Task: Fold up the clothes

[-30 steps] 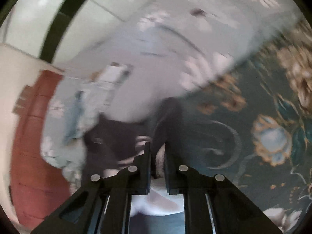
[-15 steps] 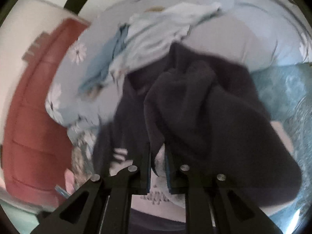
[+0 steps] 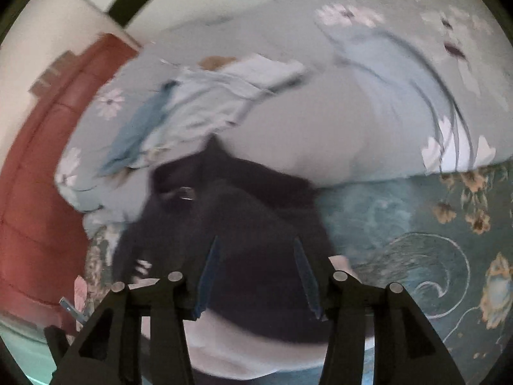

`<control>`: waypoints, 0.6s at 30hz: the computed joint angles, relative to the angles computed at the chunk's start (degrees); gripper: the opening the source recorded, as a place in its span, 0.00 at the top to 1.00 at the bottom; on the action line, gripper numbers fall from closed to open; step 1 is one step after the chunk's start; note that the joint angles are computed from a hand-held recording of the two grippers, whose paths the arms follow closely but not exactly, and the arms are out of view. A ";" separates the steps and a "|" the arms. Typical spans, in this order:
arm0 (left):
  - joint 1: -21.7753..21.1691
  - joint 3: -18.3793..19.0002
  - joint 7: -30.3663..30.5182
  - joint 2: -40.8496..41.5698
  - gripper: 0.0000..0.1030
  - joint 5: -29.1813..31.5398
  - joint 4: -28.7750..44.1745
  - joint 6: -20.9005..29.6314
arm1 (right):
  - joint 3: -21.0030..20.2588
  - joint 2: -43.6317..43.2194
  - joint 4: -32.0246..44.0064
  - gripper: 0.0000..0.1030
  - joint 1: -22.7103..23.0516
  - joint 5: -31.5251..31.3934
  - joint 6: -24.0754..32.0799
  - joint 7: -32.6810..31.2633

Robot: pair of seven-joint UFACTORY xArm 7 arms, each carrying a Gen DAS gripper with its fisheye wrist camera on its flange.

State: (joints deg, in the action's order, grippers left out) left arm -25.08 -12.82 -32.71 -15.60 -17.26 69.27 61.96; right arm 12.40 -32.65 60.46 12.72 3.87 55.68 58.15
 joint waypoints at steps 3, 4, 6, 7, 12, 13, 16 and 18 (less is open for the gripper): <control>-0.11 -0.22 -0.15 0.95 0.41 0.42 0.91 0.81 | -3.22 -0.31 -4.43 0.51 1.65 4.23 -4.28 -3.04; -0.11 -0.30 -0.20 1.19 0.41 0.70 1.21 0.95 | -4.16 -0.33 -6.00 0.51 2.17 6.07 -6.16 -3.83; -0.13 -0.42 -0.30 1.76 0.41 1.24 1.93 1.34 | -4.65 -0.20 -7.75 0.51 2.43 7.94 -8.12 -4.45; -0.16 -0.47 -0.32 2.05 0.41 1.45 2.27 1.53 | -4.66 -0.11 -8.19 0.51 2.58 8.48 -8.74 -4.78; -0.39 -0.67 -0.33 3.02 0.40 2.00 3.40 2.00 | -3.27 -0.19 -8.61 0.56 2.47 8.86 -10.41 -4.35; -0.48 -0.70 -0.27 3.10 0.40 1.93 3.42 1.88 | -2.95 -0.72 -8.63 0.69 2.39 8.65 -10.48 -3.84; -0.65 -0.66 0.12 3.30 0.40 1.84 3.62 1.93 | -2.95 -1.99 -8.44 0.89 3.08 9.18 -10.61 -3.40; -0.73 -0.58 0.43 3.19 0.40 1.51 3.40 1.88 | -2.56 -3.43 -8.29 0.91 2.97 8.75 -10.70 -2.95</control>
State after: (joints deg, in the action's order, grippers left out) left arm -25.82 -13.39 -32.28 -12.41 -15.75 72.67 63.85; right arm 9.85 -36.08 52.17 15.68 12.62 44.98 55.20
